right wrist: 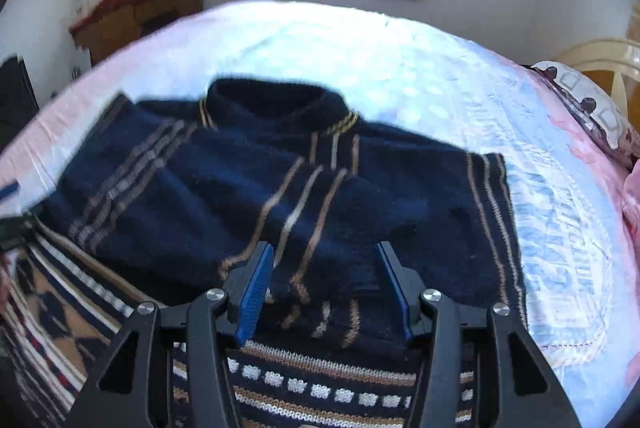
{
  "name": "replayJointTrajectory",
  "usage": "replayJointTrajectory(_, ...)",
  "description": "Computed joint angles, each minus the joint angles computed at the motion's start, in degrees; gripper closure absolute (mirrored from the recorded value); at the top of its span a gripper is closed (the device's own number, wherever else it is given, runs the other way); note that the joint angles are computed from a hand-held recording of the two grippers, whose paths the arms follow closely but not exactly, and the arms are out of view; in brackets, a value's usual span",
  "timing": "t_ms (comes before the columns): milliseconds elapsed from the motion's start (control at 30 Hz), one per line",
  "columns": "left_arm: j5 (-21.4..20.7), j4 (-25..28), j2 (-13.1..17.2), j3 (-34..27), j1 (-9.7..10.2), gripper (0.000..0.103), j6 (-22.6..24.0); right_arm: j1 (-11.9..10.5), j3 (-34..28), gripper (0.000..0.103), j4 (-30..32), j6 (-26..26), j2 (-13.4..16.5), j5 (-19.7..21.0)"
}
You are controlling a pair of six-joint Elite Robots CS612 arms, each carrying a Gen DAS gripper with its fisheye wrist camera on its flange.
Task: Fold small clothes
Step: 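Press the folded sleeves flat with the right gripper near the collar, then move both grippers to the patterned hem band of the navy sweater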
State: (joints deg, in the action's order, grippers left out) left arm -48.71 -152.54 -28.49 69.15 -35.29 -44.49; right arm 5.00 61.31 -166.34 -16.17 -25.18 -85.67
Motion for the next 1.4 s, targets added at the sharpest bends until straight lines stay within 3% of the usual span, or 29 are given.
replayJointTrajectory(67, -0.05, -0.04, 0.03, -0.03, 0.02, 0.0, 0.02, -0.09, -1.26, 0.05, 3.83, 0.49, 0.79, -1.1)
replayJointTrajectory(133, -0.12, -0.05, -0.04, 0.05, 0.02, 0.0, -0.06, -0.93, -1.52, 0.05, 4.37, 2.99, 0.87, 1.88)
replayJointTrajectory(267, -0.18, 0.14, 0.14, -0.18, 0.05, 0.0, -0.09, -0.78, -0.2, 0.05, 4.49, 2.19, 0.0, 1.1)
replayJointTrajectory(400, -0.31, 0.28, 0.14, -0.23, 0.08, 0.0, -0.07, -1.38, 1.06, 0.05, 6.3, 2.8, -0.83, 2.78)
replayJointTrajectory(633, -1.85, -0.06, -0.94, 1.02, -0.02, 0.0, -0.09, -2.5, 6.78, 0.049, 2.09, 2.09, -3.97, 3.67)
replayJointTrajectory(867, -1.2, -6.96, -2.28, 3.75, -1.35, 0.0, 2.74, -3.66, 12.33, 0.049, -3.03, 3.5, -6.82, 4.82)
replayJointTrajectory(1133, -3.15, -10.76, -5.37, 8.78, -2.39, 0.0, 0.87, -4.53, 18.84, 0.048, -6.67, 4.16, -10.09, 7.55)
replayJointTrajectory(1400, -1.61, -13.69, -7.63, 13.06, -4.52, 0.0, 2.4, -5.24, 25.86, 0.048, -11.18, 3.7, -13.62, 10.04)
